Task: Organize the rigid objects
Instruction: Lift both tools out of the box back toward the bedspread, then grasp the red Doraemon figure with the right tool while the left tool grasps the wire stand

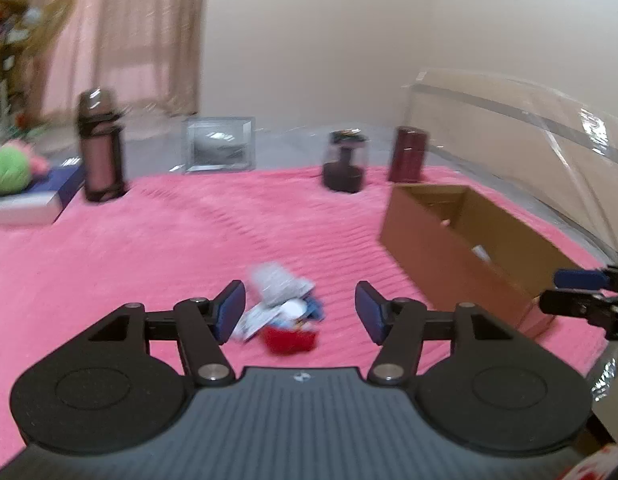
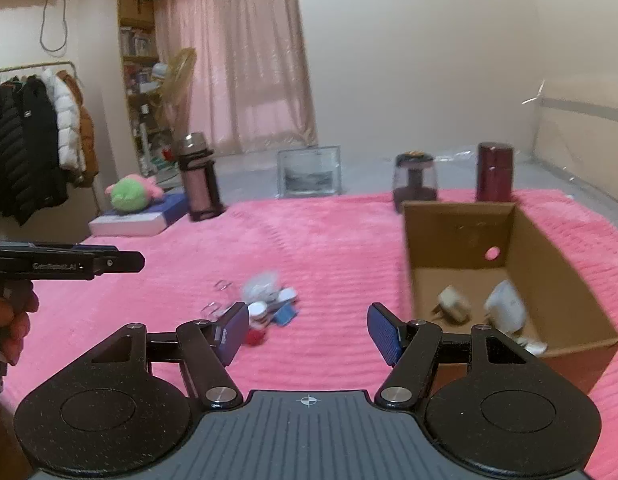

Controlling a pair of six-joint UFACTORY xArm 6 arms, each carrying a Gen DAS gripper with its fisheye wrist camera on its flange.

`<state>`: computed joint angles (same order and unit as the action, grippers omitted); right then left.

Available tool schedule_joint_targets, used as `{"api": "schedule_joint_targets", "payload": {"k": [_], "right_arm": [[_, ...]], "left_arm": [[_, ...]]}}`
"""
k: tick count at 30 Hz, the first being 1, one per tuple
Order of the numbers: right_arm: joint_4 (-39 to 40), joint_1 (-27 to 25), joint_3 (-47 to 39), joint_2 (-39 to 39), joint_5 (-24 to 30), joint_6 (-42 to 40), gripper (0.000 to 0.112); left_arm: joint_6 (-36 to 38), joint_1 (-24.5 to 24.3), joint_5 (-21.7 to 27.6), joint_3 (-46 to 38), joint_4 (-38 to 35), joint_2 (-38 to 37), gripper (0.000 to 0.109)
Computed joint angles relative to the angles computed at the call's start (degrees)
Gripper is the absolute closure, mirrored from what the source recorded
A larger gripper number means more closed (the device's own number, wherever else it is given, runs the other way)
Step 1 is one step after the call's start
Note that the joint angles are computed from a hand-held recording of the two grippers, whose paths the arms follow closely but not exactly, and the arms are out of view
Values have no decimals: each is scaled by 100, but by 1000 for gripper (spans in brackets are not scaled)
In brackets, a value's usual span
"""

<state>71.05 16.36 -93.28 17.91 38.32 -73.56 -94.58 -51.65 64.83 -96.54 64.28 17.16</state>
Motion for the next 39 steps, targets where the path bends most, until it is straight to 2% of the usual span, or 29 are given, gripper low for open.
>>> {"api": "schedule_joint_targets", "payload": {"k": [6, 23, 31, 39], "right_arm": [[-5, 229, 328, -91, -49, -142, 49], [-321, 648, 89, 300, -355, 346, 49], [-726, 880, -368, 775, -414, 1088, 47], [-1267, 1097, -1260, 1544, -478, 2122, 38]], "left_arm": [[-445, -160, 369, 644, -155, -358, 52], [-576, -30, 196, 1052, -266, -472, 49], [-568, 217, -20, 1322, -305, -554, 47], [-614, 620, -478, 1739, -272, -674, 47]]}}
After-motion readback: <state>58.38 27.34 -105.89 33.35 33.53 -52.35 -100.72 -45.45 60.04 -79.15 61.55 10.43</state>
